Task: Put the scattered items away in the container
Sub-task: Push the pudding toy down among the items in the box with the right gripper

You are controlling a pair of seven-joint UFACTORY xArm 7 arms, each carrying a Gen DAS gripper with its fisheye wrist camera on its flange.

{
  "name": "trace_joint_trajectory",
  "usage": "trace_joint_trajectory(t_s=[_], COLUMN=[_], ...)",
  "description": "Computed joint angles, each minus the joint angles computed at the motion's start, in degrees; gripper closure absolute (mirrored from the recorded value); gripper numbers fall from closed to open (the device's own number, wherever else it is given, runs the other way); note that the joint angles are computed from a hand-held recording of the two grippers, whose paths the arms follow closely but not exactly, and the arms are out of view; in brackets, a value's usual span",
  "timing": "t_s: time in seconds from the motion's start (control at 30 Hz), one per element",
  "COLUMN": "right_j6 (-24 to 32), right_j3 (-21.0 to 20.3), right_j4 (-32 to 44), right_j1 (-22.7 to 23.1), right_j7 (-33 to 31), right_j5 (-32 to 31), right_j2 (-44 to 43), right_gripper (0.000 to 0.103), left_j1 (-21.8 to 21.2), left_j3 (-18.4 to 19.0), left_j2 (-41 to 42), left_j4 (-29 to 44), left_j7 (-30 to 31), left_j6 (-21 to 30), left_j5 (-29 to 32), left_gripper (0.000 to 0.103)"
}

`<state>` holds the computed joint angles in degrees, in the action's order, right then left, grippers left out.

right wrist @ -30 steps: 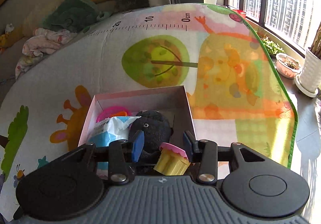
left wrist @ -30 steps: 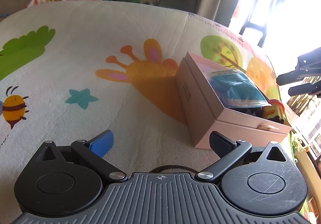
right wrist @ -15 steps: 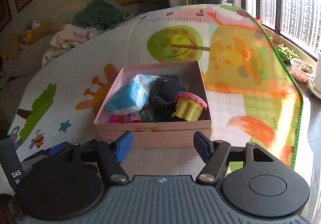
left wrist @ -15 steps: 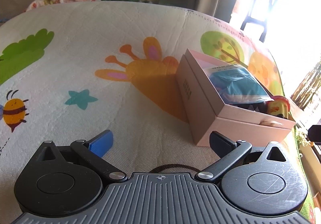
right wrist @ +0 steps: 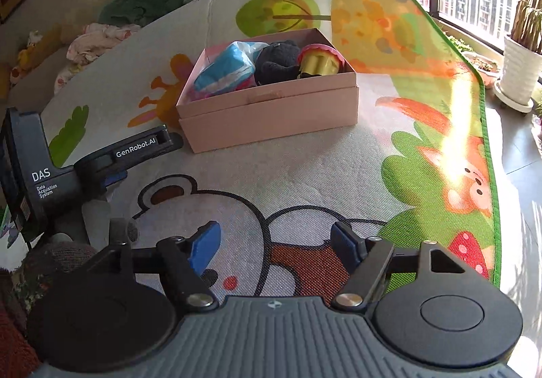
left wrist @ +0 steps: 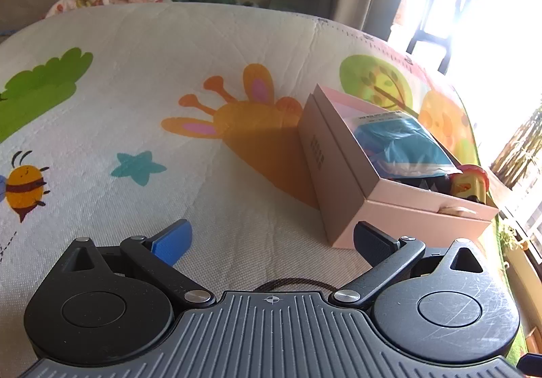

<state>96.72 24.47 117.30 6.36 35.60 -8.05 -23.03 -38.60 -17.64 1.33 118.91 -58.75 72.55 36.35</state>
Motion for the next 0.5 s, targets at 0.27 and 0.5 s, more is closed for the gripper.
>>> trace_joint_trajectory(t_s=[0.27, 0.5], right_j6=[-1.1, -9.8], right_j3=[-3.1, -11.5], right_j4=[-2.8, -2.1], right_j1=[-1.2, -2.6], right_j7=[-3.0, -9.9], right_j5=[0.0, 1.1], right_j2=[-3.3, 0.7], right_gripper=[0.026, 0.047], left_j1=[-1.8, -6.8], left_j3=[-0.3, 2.8], left_j2=[2.9, 7.8], left_j4=[4.3, 12.9], left_j7=[2.3, 12.0], left_j6=[3.7, 3.8], left_j5=[1.8, 1.4], left_gripper=[0.000, 0.000])
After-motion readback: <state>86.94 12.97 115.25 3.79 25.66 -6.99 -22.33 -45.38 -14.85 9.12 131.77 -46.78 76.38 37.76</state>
